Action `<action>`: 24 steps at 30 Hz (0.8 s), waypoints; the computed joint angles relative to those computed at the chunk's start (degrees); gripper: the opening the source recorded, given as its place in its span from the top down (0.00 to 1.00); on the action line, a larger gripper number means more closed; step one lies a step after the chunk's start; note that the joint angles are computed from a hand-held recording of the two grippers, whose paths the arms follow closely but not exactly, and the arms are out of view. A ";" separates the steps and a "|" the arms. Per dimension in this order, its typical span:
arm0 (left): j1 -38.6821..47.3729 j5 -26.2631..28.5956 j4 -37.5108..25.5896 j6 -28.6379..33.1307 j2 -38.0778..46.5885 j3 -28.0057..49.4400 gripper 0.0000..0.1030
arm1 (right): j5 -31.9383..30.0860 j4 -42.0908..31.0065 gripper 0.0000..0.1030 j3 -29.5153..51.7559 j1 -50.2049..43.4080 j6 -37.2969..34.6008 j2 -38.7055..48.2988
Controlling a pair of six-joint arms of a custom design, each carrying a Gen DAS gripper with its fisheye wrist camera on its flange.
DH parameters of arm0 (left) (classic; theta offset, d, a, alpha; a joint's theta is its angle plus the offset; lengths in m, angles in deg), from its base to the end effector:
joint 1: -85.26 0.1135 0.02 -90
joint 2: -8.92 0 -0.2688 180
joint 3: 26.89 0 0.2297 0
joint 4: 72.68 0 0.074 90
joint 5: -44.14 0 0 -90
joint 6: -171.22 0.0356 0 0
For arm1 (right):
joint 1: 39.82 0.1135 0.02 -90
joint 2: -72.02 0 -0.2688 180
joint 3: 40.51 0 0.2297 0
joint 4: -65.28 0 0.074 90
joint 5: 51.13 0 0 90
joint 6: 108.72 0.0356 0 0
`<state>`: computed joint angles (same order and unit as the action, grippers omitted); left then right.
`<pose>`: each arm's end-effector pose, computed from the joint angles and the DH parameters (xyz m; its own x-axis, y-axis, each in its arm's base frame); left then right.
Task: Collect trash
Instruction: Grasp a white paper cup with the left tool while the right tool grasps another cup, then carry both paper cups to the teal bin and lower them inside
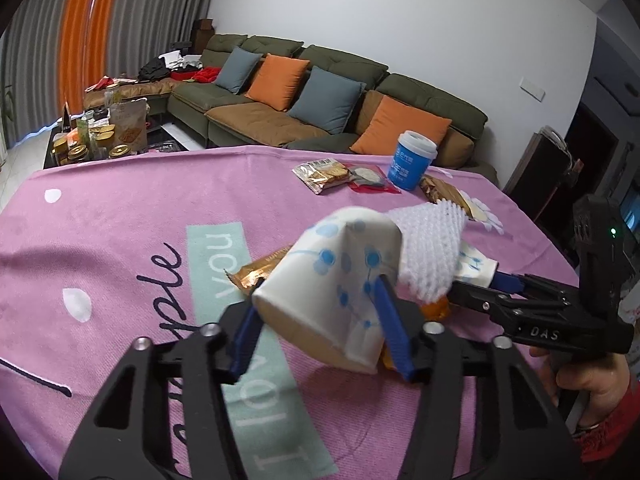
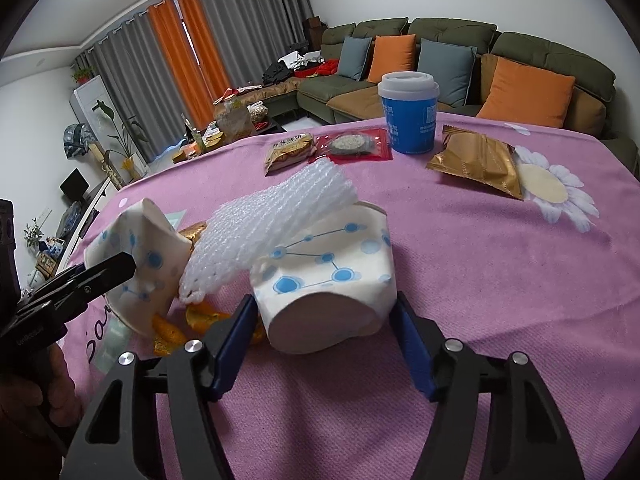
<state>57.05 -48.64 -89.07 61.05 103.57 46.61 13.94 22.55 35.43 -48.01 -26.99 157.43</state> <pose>0.3030 -0.1606 0.2318 -0.6551 -0.0394 -0.7545 0.2262 0.9426 -0.2457 0.2894 -0.0265 0.2597 -0.7558 -0.0230 -0.6544 -0.2377 0.9409 0.2414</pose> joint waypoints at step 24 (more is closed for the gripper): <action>-3.57 -7.31 0.45 -3.17 -14.69 -9.91 0.75 | 2.97 -2.13 0.39 -5.07 -3.88 -4.88 -11.54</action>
